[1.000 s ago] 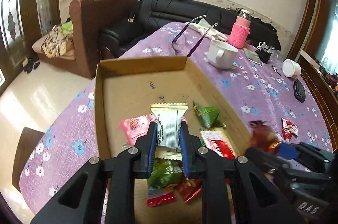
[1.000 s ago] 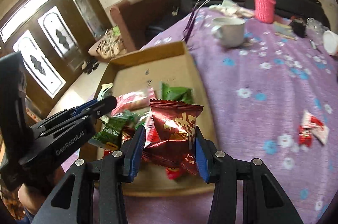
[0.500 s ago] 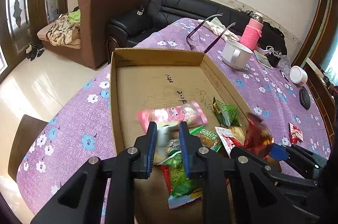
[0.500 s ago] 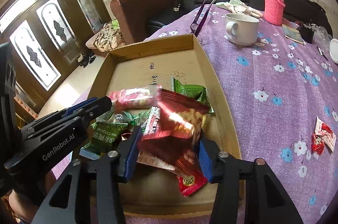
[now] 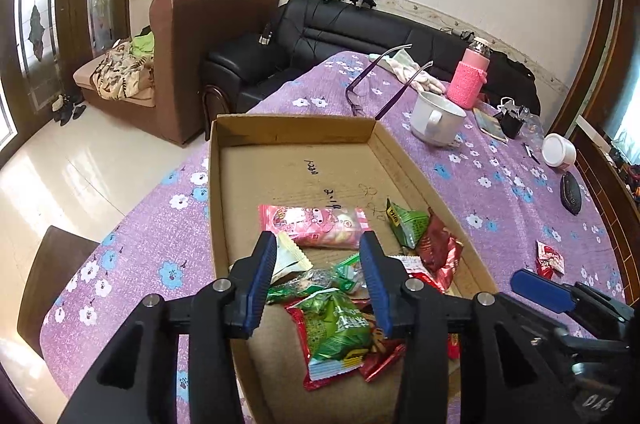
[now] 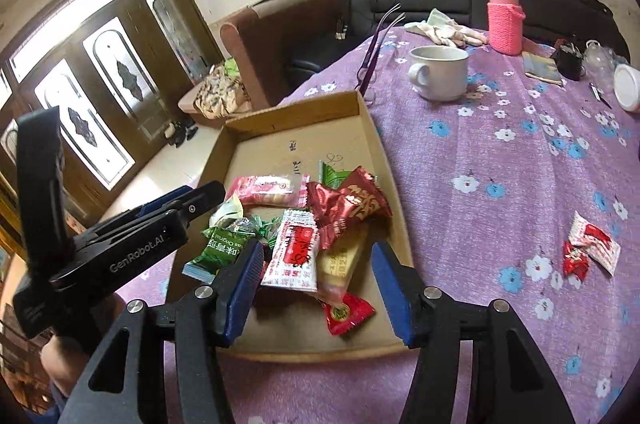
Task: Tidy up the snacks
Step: 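Return both grippers to the table toward the remaining red packets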
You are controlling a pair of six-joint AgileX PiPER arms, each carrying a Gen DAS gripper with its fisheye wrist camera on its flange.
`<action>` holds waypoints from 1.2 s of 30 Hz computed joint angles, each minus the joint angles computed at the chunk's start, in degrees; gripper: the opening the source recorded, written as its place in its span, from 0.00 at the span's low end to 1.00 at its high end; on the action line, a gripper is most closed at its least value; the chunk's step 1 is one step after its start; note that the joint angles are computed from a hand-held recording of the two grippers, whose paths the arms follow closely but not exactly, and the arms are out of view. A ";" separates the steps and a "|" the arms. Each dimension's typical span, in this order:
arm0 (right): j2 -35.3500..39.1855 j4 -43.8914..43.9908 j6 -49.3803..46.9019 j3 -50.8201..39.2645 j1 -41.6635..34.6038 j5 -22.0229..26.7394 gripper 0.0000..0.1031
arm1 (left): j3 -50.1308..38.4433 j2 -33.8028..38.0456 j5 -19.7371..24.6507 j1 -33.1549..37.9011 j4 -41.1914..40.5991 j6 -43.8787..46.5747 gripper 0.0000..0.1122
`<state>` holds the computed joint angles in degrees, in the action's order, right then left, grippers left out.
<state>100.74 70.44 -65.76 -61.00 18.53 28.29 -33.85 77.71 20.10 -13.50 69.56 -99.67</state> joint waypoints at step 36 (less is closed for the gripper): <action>14.90 0.06 8.30 -10.78 -38.95 15.26 0.50 | -61.27 47.44 13.92 -22.93 -53.85 56.39 0.39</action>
